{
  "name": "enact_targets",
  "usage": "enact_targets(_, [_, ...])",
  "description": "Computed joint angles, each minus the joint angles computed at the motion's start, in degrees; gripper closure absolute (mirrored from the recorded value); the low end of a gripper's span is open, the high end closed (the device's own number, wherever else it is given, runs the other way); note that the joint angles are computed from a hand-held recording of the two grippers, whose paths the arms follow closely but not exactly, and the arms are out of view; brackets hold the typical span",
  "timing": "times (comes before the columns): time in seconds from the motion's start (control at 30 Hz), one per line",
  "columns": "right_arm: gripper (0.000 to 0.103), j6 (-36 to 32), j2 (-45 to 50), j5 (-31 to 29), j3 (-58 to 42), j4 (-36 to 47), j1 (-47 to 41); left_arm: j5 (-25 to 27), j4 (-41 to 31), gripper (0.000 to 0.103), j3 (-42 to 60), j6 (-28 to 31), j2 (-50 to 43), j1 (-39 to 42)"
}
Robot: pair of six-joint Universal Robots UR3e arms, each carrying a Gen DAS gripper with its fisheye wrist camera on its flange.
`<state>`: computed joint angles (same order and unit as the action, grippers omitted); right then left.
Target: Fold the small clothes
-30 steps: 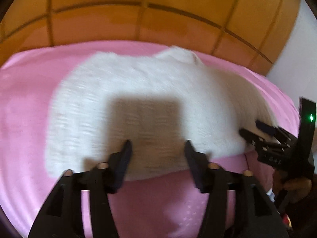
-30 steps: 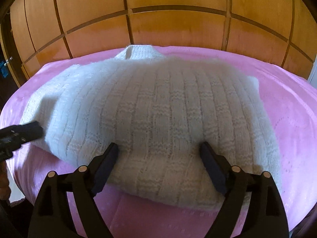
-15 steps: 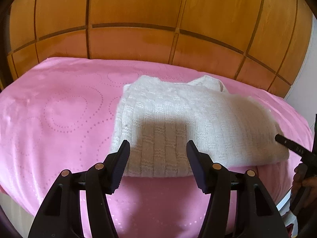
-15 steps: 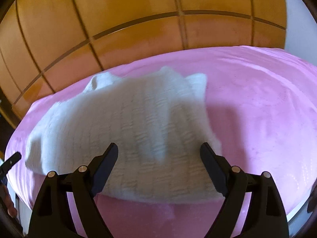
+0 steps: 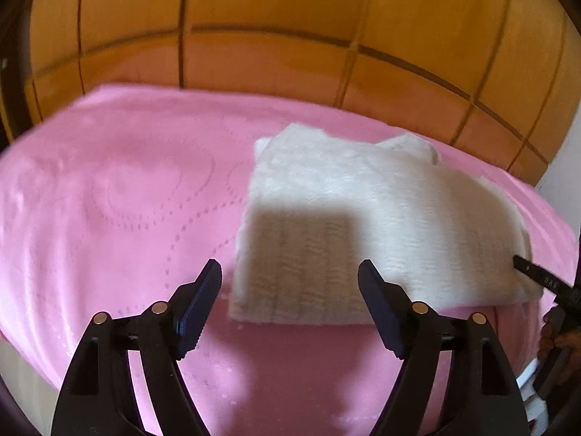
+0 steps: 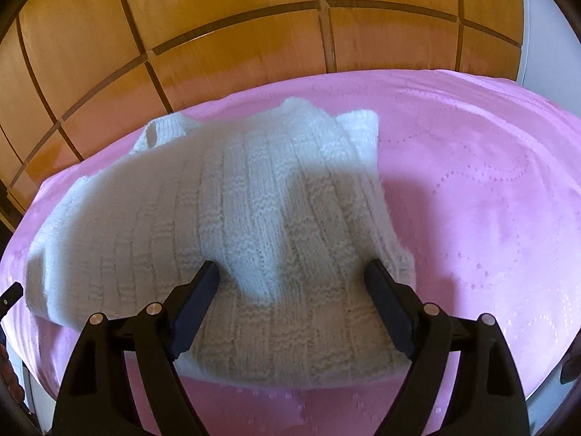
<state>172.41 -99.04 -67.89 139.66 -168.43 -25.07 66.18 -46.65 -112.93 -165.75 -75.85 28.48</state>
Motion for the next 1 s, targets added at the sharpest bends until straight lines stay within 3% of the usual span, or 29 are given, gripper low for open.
enact_targets(0.07, [0.018,-0.2,-0.1,0.0,0.2,0.0,-0.2,-4.2,-3.6,0.029,0.4,0.7,-0.9,3.9])
enact_targets(0.17, [0.018,0.0,0.2,-0.4,0.0,0.0,0.2,-12.9,-13.0,0.042,3.0,2.9,-4.6,10.3])
enact_targets(0.23, [0.017,0.1,0.2,-0.5,-0.1,-0.1,0.3,-15.9,-16.1,0.051,4.1,3.0,-6.7,12.4])
enact_targets(0.3, [0.016,0.0,0.6,-0.6,-0.4,-0.2,0.4,-16.6,-16.3,0.065,4.7,3.5,-7.5,12.6])
enact_targets(0.37, [0.016,-0.1,1.0,-0.6,-0.4,-0.6,0.4,-16.1,-15.1,0.072,4.9,4.9,-7.4,11.2])
enact_targets(0.4, [0.016,-0.2,1.1,-0.5,-0.3,-0.8,0.4,-15.5,-14.1,0.084,4.7,5.3,-7.4,10.4])
enact_targets(0.43, [0.016,-0.1,1.0,-0.6,-0.2,-0.8,0.5,-11.3,-9.9,0.091,4.3,4.0,-7.8,8.0])
enact_targets(0.47, [0.016,-0.3,1.1,-0.5,-0.1,-0.9,0.4,-7.4,-6.7,0.092,3.9,2.7,-8.7,6.1])
enact_targets(0.6, [0.016,-2.7,0.2,1.3,0.2,0.8,-1.2,-8.0,-4.7,0.093,1.4,1.7,-8.7,7.3])
enact_targets(0.7, [0.019,-4.7,-3.9,5.3,-1.1,8.7,-4.5,-5.9,-4.8,0.091,1.5,1.3,-7.3,6.2])
enact_targets(0.73, [0.019,-5.7,-7.3,10.2,-0.7,12.5,-8.4,-5.6,-5.9,0.087,1.9,0.9,-6.6,6.3])
enact_targets(0.77, [0.019,-6.5,-9.7,14.0,-0.4,15.2,-12.0,-5.1,-6.3,0.077,2.1,0.5,-6.2,6.3])
enact_targets(0.8, [0.019,-6.5,-10.2,15.5,-0.7,16.3,-13.5,-4.5,-6.2,0.070,2.4,-0.2,-5.9,6.0])
enact_targets(1.0, [0.023,-4.4,2.1,19.1,-8.0,17.4,-16.8,-3.4,-5.0,0.069,2.3,-0.8,-1.8,5.5])
